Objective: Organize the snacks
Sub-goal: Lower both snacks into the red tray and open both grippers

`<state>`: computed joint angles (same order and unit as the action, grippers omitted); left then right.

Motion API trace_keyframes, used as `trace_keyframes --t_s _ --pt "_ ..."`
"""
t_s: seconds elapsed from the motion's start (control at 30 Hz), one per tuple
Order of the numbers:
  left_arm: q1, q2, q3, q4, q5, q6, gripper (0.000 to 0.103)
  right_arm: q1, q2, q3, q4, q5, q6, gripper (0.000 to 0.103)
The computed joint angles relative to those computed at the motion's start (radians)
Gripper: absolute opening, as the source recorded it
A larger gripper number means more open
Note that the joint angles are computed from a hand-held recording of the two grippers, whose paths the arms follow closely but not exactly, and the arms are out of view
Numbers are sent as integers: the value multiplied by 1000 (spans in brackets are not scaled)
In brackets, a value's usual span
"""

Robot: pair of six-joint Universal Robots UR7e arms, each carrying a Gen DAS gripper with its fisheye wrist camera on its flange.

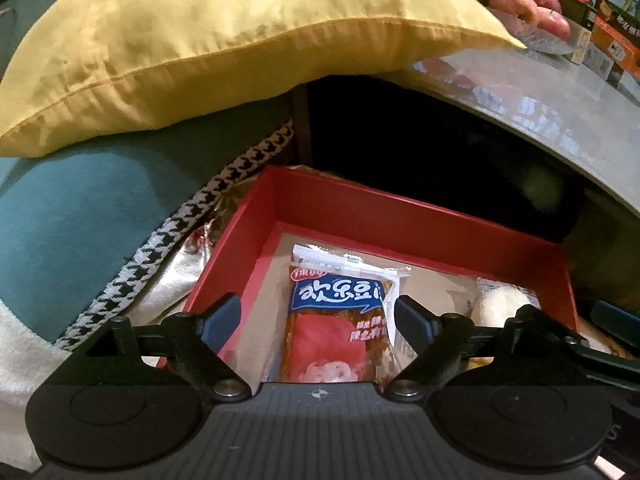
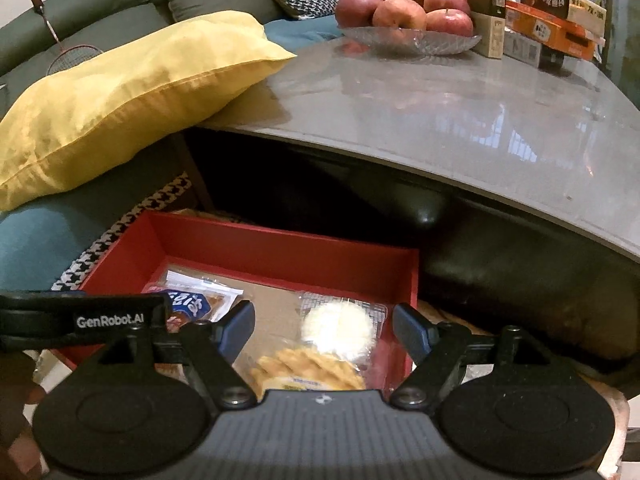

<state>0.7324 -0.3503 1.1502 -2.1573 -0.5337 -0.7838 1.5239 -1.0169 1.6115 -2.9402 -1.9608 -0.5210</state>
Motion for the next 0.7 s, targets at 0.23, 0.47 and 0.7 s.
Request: trace_keyframes --t_s 0.23,0.47,0.7 --pt "-11 -26 35 -19 1 -9 89 7 -20 18 -7 -9 5 71" --pt "-23 -77 113 -39 0 -27 90 16 -54 57 -14 -6 14 71" --pt "-35 -108 161 -53 -7 -34 91 26 -74 91 -10 -6 29 71"
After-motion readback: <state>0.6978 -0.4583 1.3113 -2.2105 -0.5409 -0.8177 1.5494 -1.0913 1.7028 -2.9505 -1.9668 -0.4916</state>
